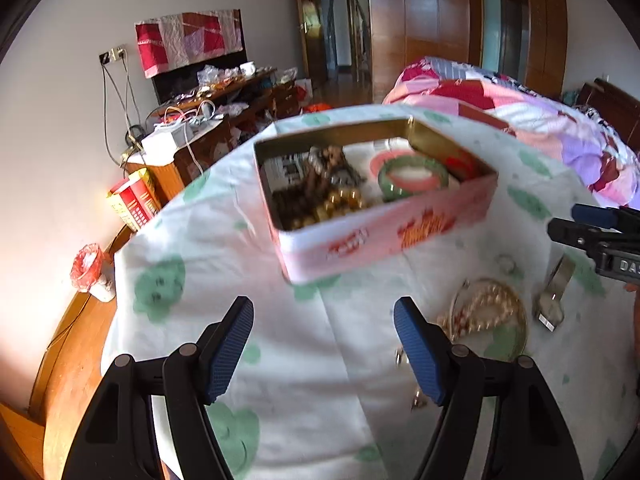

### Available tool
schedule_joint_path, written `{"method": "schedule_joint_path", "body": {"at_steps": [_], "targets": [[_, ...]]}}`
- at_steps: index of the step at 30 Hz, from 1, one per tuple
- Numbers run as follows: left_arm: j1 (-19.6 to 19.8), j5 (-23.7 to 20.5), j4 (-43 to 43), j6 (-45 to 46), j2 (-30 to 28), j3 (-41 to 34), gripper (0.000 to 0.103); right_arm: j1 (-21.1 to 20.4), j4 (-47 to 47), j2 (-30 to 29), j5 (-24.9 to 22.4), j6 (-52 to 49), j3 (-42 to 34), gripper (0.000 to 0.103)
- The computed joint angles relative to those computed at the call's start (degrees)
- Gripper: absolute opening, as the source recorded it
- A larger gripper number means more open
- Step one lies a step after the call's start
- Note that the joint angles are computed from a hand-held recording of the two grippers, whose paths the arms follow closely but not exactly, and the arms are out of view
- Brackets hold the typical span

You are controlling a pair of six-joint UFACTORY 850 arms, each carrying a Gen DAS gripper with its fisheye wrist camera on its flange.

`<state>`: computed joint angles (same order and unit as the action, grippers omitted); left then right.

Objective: Organize jewelry
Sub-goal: 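Withdraw both tools and move them toward the watch and silver bangle, then grasp the metal-band watch with the right tool while the left tool grasps the silver bangle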

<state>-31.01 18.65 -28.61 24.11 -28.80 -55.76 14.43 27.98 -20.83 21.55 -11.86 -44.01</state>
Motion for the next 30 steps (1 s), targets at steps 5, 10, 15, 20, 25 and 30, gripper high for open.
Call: {"method": "schedule_joint_path", "body": {"at_steps": [5,10,15,20,25,30], "targets": [[-0.46,-0.04,3.78,-4.58,0.57,0.95,0.073,0.67,0.32,0.29,0.06,1.14,1.91,0.070],[-1.54,0.03,7.15,-7.13,0.92,0.68,0.073,1.07,-1.13,0.69,0.04,3.33,2.92,0.070],[-3.34,-0.23,6.27,-3.77,-0.46,-1.42,0.073,1.81,-1.30,0.47,0.01,3.58,3.14,0.070],[-3.55,-3.01,7.11,-3.44,-1.86,-3.77,0.073,1.13,-6.45,0.38,-0.33,8.73,3.29,0.070],[-3.06,-7.39,16.69,-11.45,-3.25,-5.75,0.047,1.17,-8.79,-0.20,-1.75,9.43,2.61,0.058],[-2.74,-7.80,34.23,-27.40,-3.22,-5.61,0.015,0.46,-20.17,-0.02,-1.68,19.41,3.05,0.034]]}}
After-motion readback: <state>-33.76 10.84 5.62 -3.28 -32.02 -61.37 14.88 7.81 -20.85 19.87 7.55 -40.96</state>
